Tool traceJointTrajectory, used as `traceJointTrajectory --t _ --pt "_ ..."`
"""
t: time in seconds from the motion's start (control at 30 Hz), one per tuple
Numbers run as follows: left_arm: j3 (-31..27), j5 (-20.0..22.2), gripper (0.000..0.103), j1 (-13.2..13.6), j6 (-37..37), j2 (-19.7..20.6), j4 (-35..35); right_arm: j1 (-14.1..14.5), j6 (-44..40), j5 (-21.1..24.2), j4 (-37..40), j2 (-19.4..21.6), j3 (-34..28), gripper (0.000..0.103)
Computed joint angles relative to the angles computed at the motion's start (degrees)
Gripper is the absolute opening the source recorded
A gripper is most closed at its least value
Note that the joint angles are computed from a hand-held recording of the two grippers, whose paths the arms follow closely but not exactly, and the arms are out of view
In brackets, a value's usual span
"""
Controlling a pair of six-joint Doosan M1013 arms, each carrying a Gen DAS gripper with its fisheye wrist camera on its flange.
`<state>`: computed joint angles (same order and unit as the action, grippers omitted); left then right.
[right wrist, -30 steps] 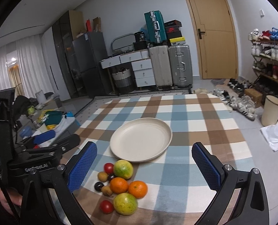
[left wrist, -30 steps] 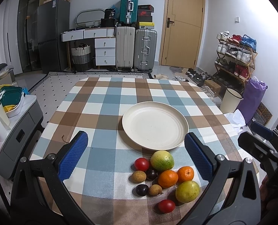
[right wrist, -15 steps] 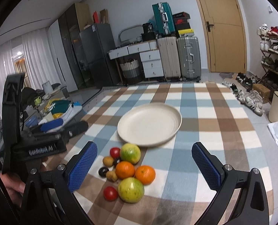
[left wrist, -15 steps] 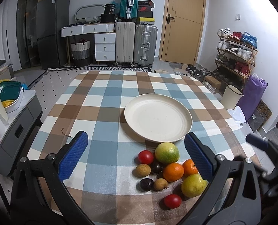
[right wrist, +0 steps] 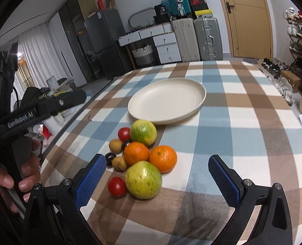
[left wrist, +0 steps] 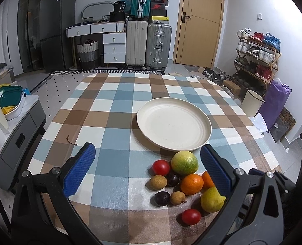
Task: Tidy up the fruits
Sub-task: 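Lower the right gripper onto the large green citrus and close, then lift the green citrus with the right gripper while the left gripper grasps the yellow citrus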
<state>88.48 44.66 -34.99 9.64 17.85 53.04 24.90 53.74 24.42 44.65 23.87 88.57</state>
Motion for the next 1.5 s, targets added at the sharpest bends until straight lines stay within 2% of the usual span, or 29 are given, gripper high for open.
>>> traceJointTrajectory --t 0.2,0.27,0.33,0.53,0.7,0.83,1.1,1.23,1.5 --pt "-0.14 0.00 0.103 0.27 0.49 0.27 -1.02 -0.12 -0.01 1.60 0.58 0.80 -0.20 0.098" --pt "-0.08 0.11 0.103 0.20 0.47 0.23 -1.17 -0.28 0.10 2.08 0.71 1.02 -0.29 0.095" --pt "-0.04 -0.01 0.103 0.26 0.64 0.30 -1.53 -0.52 -0.39 3.30 1.69 1.41 -0.54 0.087" --pt "-0.07 -0.24 0.103 0.50 1.52 0.55 -2.99 -0.78 -1.24 5.64 3.48 2.10 -0.79 0.080" --pt "-0.14 -0.48 0.102 0.80 2.42 0.76 -4.31 -1.12 -2.62 8.18 5.55 2.77 -1.23 0.068" --pt "-0.46 -0.58 0.102 1.10 3.60 1.23 -5.65 -1.76 -6.49 12.11 10.44 3.58 -1.62 0.050" --pt "-1.71 -1.46 0.102 1.99 8.35 2.65 -9.72 -2.41 -11.53 12.21 15.38 3.20 -0.31 0.049" --pt "-3.02 -3.27 0.102 3.14 15.28 3.69 -16.23 -2.91 -16.03 11.69 19.24 2.27 0.94 0.049" --pt "-6.52 -3.76 0.102 4.50 25.92 6.46 -25.76 -4.08 -23.04 12.23 25.74 1.40 1.95 0.049"
